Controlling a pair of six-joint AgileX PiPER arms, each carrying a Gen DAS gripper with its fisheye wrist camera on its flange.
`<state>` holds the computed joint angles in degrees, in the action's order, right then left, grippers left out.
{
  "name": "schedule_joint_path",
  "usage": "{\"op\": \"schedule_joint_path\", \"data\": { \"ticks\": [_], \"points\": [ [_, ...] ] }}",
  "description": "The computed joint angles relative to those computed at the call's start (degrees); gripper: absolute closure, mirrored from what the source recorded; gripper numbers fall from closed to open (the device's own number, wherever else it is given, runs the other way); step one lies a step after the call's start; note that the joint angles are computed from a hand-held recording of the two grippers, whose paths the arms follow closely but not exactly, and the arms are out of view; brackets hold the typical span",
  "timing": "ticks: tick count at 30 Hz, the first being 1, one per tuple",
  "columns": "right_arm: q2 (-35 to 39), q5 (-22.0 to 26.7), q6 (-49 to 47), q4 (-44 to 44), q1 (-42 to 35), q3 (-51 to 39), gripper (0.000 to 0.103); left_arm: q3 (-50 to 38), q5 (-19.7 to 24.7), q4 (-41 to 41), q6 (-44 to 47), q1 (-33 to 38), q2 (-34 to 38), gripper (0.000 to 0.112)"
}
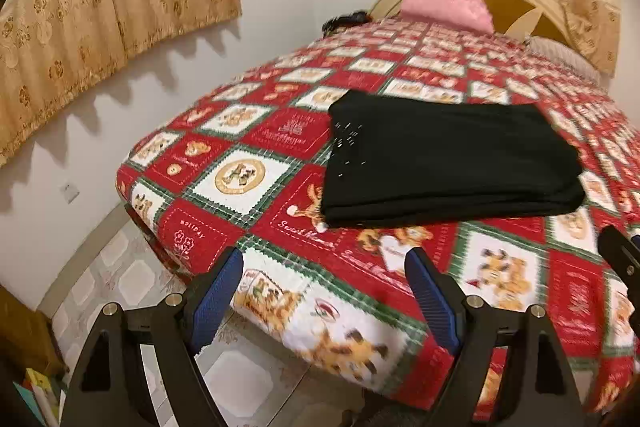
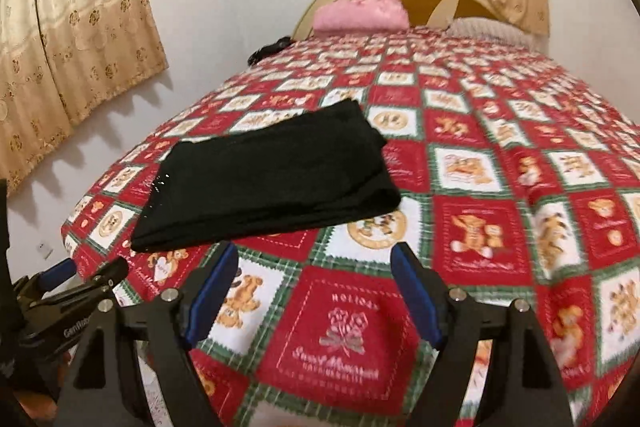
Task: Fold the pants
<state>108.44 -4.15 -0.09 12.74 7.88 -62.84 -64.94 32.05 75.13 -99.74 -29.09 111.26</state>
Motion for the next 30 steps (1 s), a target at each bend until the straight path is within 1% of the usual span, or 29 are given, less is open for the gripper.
{"op": "schedule_joint_path", "data": {
  "ticks": [1, 2, 3, 4, 5, 7, 9, 11, 13, 16, 19, 22, 26, 30],
  "points": [
    [-1.27, -1.42, 0.25, 0.27, 0.19, 1.78, 0.018, 1.44, 0.44, 2.18, -2.41, -0.93, -1.08, 0.028],
    [-2.30, -2.92, -0.10, 0.82, 0.36, 3.38, 0.014, 2.58, 0.68, 3.88, -4.21, -1.46, -1.94, 0.028],
    [-3.55, -4.66, -2.75, 3.67, 0.60, 5.14, 0.011, 3.86, 1.13, 5.90, -6.46, -2.33, -2.91, 0.028],
    [-4.77, -6.96, -7.52, 8.75, 1.24, 6.91, 0.010, 5.03, 1.36, 7.57, -8.24, -3.03, -3.89, 0.028],
    [-5.54, -8.38, -10.21, 11.53, 1.70, 7.89, 0.008, 5.77, 1.41, 8.47, -9.21, -3.39, -4.59, 0.028],
    [-7.30, -10.74, -16.08, 17.61, 3.08, 9.64, 0.008, 7.70, 1.43, 11.19, -12.34, -4.27, -6.31, 0.028],
    [-8.37, -12.67, -19.54, 21.28, 4.07, 10.65, 0.008, 8.17, 1.78, 12.50, -13.46, -4.64, -7.14, 0.028],
    [-9.48, -14.71, -20.09, 21.79, 4.76, 12.03, 0.008, 8.59, 3.14, 13.37, -14.05, -5.46, -7.88, 0.028],
    [-10.60, -17.34, -17.48, 19.43, 5.22, 13.86, 0.008, 9.26, 5.43, 14.99, -15.51, -6.80, -8.64, 0.028],
    [-12.11, -21.02, -16.55, 18.44, 5.89, 16.16, 0.008, 9.63, 7.81, 15.61, -16.09, -8.30, -9.22, 0.028],
    [-13.25, -23.94, -16.46, 18.81, 6.04, 17.77, 0.008, 10.09, 9.15, 16.08, -17.05, -9.65, -9.83, 0.028],
    [-14.24, -26.30, -16.46, 20.05, 5.65, 19.11, 0.008, 10.65, 9.17, 17.43, -18.94, -10.54, -10.36, 0.028],
    [-15.13, -27.68, -14.21, 19.02, 4.68, 20.33, 0.006, 10.53, 8.22, 16.95, -18.68, -11.83, -10.26, 0.028],
    [-15.59, -27.69, -12.70, 17.57, 3.83, 21.02, 0.006, 9.97, 9.24, 16.68, -17.83, -13.71, -9.82, 0.028]
  ]
}}
